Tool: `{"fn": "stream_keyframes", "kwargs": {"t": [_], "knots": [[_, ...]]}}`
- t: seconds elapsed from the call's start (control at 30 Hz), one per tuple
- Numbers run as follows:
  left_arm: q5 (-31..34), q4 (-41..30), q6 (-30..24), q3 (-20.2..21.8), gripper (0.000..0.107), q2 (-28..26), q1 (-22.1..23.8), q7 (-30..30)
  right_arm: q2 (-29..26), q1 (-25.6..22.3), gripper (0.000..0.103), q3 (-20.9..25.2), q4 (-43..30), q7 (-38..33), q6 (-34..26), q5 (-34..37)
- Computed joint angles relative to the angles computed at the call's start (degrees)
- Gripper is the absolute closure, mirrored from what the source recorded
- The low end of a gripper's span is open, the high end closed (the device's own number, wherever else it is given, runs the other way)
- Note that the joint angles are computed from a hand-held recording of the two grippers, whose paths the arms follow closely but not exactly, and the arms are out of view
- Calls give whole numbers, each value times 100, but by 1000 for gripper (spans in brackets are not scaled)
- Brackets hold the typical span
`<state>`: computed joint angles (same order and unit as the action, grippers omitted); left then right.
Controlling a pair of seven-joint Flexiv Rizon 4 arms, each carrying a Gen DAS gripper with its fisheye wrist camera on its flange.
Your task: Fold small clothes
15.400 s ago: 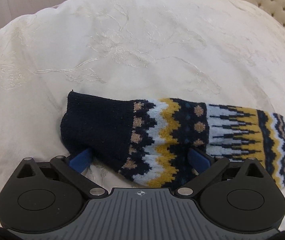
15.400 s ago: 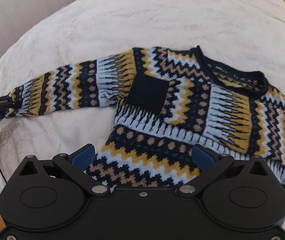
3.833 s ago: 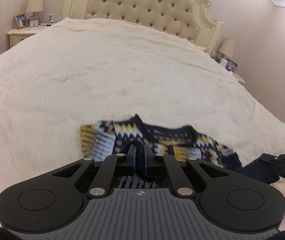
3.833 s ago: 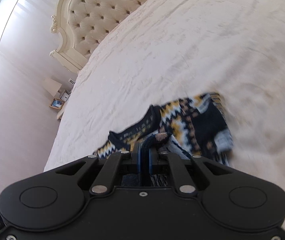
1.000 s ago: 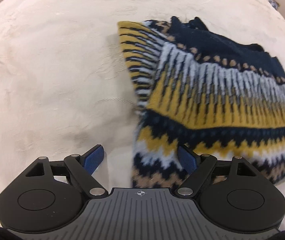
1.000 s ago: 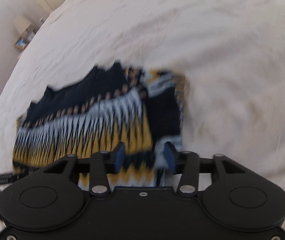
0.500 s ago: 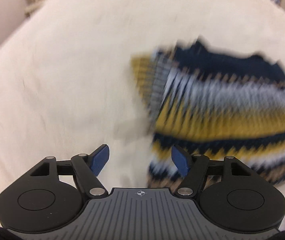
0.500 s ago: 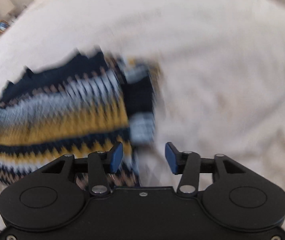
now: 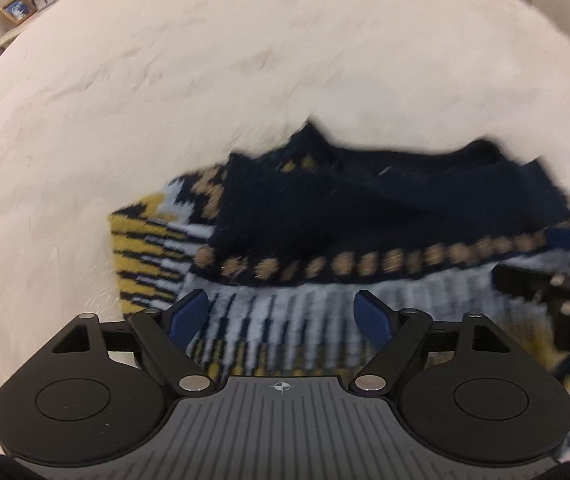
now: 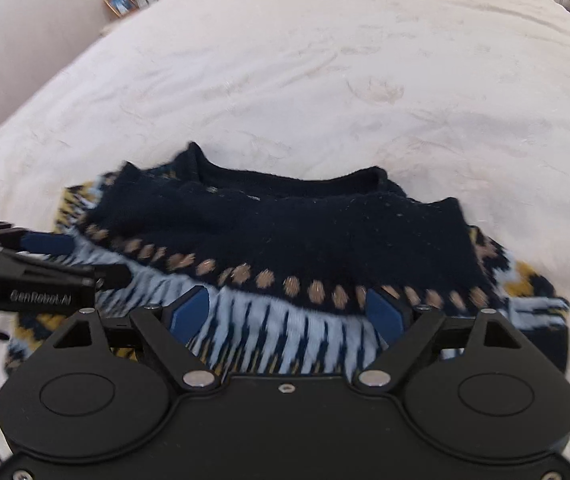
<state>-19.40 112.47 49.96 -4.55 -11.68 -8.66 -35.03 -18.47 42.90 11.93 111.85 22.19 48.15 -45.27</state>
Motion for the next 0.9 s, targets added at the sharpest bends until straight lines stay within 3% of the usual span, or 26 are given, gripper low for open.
{"fn": "stream_keyframes", "kwargs": {"t": [0.2,0.37,0.5,0.8,0.9], "knots": [[212,-146,-36,3,16,-225,13,13,-67,-41,16,87,38,-739,-174,404],[268,-144,10,-1,12,-255,9,-4,299,-78,17,123,509,-176,-240,407],[337,-163,6,4,9,-265,-13,-96,521,-114,17,309,681,-21,-631,658],[382,-279,-7,-40,10,-412,-29,-176,1014,-266,15,565,1132,848,-921,1117],[191,-272,-193,-40,12,-274,71,-29,1286,-264,14,643,1249,1248,-1034,946]]}}
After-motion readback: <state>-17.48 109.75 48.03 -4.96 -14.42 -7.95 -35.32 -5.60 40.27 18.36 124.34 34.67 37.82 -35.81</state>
